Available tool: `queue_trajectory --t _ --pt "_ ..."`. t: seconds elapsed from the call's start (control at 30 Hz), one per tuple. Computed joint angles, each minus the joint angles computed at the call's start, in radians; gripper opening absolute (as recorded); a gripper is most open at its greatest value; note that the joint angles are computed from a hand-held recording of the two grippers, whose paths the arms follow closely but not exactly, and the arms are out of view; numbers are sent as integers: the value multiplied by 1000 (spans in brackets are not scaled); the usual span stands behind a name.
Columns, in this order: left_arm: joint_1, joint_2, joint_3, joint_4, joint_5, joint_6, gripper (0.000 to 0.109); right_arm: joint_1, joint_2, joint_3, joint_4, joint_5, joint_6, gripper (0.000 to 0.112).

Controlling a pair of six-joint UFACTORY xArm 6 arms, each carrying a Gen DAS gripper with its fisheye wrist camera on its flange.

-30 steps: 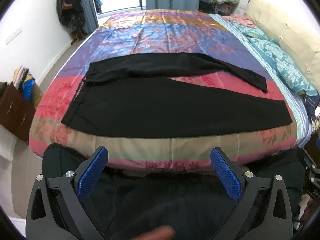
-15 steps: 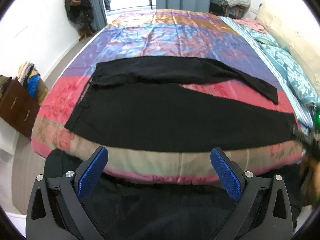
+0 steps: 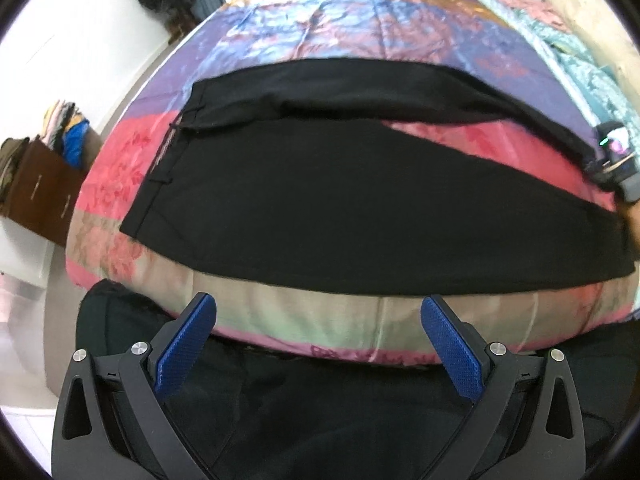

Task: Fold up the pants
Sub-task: 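Grasp the hem of the upper black trouser leg with the right tool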

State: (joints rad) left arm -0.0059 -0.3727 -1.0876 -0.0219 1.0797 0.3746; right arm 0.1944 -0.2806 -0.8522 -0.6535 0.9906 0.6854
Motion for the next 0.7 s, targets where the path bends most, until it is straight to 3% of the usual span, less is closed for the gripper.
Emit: queue_trajectory --t 0.1,0.2,0.23,0.3,0.33,0.4,0.47,0.57,0.7 --pt "-16 29 -17 3 -6 -30 102 -39 -24 -137 115 65 -155 6" --pt "-50 55 -29 6 -17 -54 102 -137 86 -421 222 144 -301 6" --pt "-68 66 -38 4 -10 -62 102 -193 157 -525 258 130 -352 6" --pt "-95 79 -57 -8 7 -67 102 -265 274 -686 291 138 -367 29" --pt "-108 78 -64 -19 12 -66 102 -297 301 -712 262 113 -330 53" --pt "-117 69 -62 -33 2 -56 102 -337 283 -669 182 65 -217 60" --pt "-124 55 -41 -20 -27 -53 102 -402 230 -552 240 -22 -135 59" --pt "-126 76 -34 21 -20 -70 102 -504 115 -277 457 -180 -44 59" --pt "-120 120 -66 13 48 -95 102 -558 41 11 819 -439 -96 54"
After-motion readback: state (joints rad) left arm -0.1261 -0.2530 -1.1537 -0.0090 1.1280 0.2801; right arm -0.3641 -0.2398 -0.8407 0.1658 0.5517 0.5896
